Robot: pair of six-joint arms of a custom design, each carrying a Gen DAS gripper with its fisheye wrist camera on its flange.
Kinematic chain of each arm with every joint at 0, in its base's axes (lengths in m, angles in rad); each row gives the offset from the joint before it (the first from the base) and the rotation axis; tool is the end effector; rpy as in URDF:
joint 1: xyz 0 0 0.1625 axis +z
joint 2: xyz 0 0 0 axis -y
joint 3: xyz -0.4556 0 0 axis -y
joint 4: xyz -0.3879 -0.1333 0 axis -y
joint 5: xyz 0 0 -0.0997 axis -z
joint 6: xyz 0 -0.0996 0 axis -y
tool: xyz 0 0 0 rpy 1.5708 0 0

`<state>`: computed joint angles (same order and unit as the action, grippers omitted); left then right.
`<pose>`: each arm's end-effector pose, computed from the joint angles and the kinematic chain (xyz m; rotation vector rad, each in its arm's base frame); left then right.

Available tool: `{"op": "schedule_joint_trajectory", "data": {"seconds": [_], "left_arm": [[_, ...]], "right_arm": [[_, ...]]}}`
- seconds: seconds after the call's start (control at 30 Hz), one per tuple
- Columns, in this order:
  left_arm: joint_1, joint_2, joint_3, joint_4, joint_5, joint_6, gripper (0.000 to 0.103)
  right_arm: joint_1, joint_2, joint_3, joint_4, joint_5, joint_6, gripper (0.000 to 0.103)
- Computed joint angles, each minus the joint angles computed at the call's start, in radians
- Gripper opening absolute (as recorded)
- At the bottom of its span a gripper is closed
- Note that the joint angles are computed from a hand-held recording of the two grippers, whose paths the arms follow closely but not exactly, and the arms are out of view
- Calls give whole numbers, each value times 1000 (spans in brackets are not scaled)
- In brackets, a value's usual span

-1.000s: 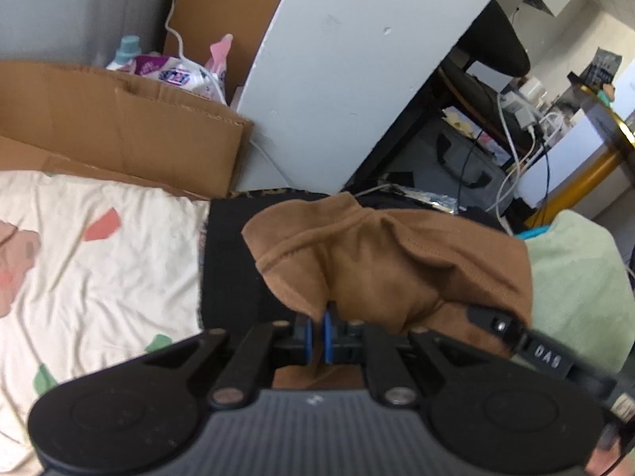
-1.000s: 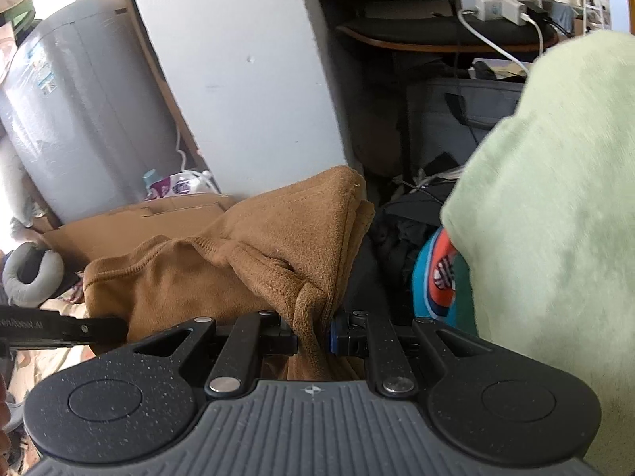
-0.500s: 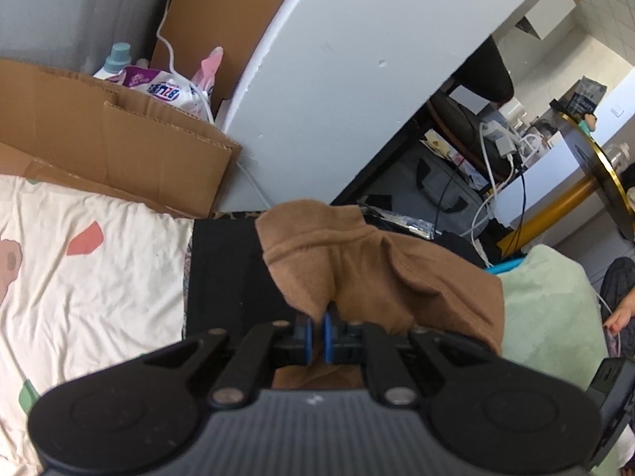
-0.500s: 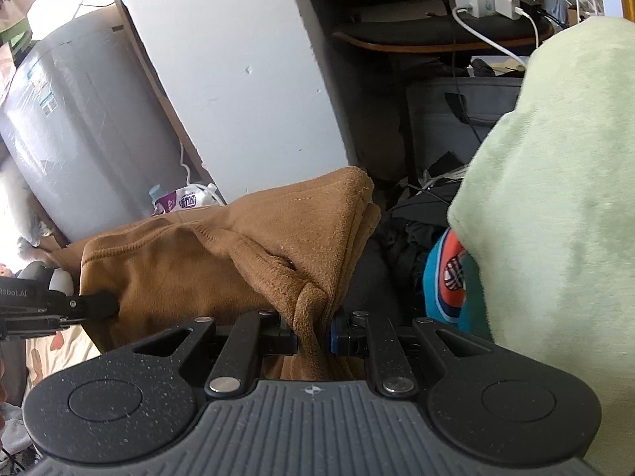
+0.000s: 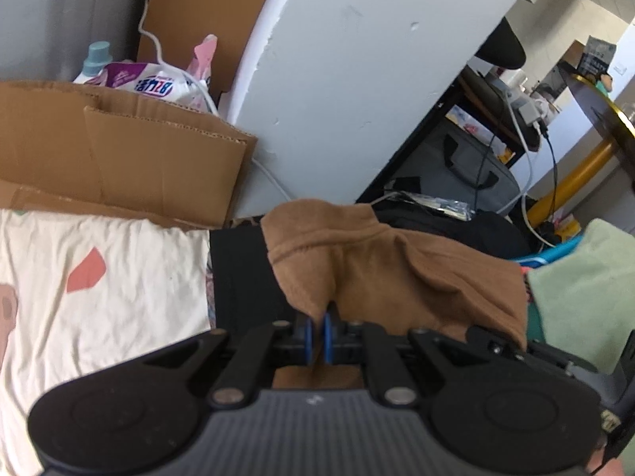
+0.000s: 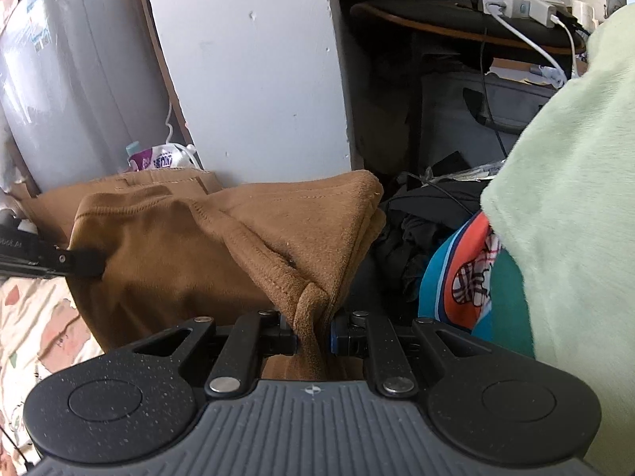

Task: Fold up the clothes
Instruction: 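Carry the held shirt with both grippers toward the black clothes pile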

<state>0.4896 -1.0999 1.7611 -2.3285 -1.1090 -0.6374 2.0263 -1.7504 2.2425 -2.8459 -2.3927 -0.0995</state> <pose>-0.4642 -0.4487 0.2512 0.5960 2.7888 -0.5977 0.2209 -0.3138 0.4498 0.2269 -2.2725 1.0866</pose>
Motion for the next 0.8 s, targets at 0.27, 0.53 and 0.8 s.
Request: {"op": "schedule_joint_trajectory", "data": {"seconds": [0.27, 0.53, 0.8], "left_arm": [[54, 60, -21, -89, 17, 132, 6], [103, 130, -55, -137, 28, 182, 6], [155, 197, -79, -195, 36, 232, 6]], "right_arm": [[-92, 72, -20, -118, 31, -137, 14], [-190, 142, -34, -215, 83, -201, 14], [-249, 207, -62, -261, 109, -265, 14]]}}
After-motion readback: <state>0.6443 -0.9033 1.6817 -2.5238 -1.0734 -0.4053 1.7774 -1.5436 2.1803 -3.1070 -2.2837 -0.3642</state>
